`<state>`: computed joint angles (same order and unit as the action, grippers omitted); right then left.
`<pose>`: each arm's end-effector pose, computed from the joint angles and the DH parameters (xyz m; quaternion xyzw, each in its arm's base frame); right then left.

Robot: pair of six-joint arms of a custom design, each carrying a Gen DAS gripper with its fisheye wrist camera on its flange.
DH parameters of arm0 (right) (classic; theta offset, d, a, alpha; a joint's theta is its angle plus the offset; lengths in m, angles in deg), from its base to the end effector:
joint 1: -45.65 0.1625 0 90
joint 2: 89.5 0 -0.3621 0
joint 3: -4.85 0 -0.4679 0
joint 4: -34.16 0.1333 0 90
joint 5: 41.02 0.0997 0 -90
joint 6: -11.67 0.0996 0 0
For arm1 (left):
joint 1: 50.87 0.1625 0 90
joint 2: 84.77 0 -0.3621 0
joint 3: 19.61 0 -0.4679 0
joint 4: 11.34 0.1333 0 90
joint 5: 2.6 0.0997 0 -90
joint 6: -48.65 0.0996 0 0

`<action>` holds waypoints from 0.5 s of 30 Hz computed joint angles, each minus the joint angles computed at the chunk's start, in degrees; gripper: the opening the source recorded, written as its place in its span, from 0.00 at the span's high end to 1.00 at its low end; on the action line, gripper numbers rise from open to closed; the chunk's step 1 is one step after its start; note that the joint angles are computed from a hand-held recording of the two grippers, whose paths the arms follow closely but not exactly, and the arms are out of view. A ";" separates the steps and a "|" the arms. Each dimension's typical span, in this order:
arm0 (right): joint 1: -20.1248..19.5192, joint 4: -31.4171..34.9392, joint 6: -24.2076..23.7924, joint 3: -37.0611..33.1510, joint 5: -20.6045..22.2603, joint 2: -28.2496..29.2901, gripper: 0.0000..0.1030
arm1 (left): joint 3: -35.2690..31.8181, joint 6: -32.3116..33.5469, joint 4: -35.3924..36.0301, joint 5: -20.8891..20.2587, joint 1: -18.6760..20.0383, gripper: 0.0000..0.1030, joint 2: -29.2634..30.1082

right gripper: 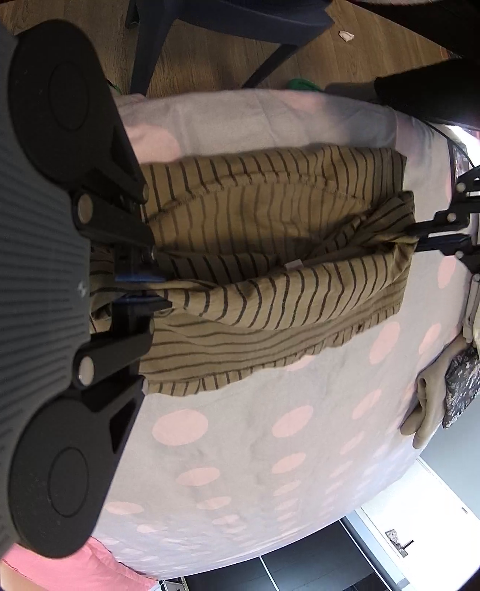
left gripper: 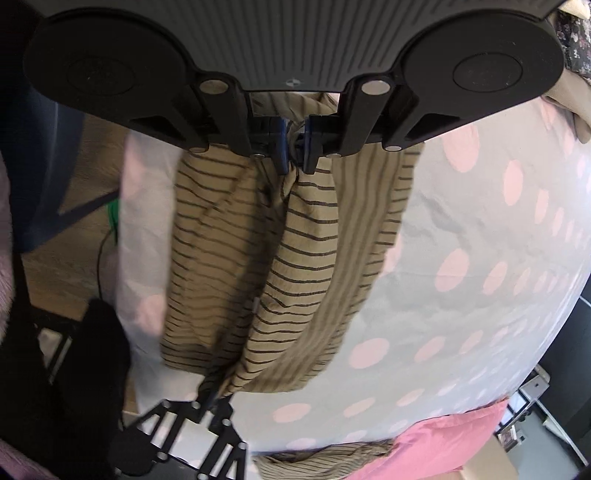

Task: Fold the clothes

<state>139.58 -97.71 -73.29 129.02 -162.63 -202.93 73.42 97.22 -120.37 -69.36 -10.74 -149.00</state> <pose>0.1114 -0.4383 0.3865 0.5969 -0.7129 0.0258 0.3672 -0.3859 -0.5510 0.1561 0.7502 0.6245 0.0811 0.2016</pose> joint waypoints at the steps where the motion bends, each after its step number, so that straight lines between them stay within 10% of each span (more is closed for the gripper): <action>1: 0.03 0.53 -0.21 0.44 -0.30 -0.56 0.92 | 0.50 -0.27 0.41 0.08 -0.19 0.95 -0.45; 15: -2.59 -7.71 -6.66 8.58 -2.91 -3.44 0.90 | 6.32 -2.37 2.77 5.16 -0.68 0.99 -2.18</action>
<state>136.98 -105.42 -79.95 137.60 -165.54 -206.37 79.74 94.85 -117.60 -64.20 -11.42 -151.18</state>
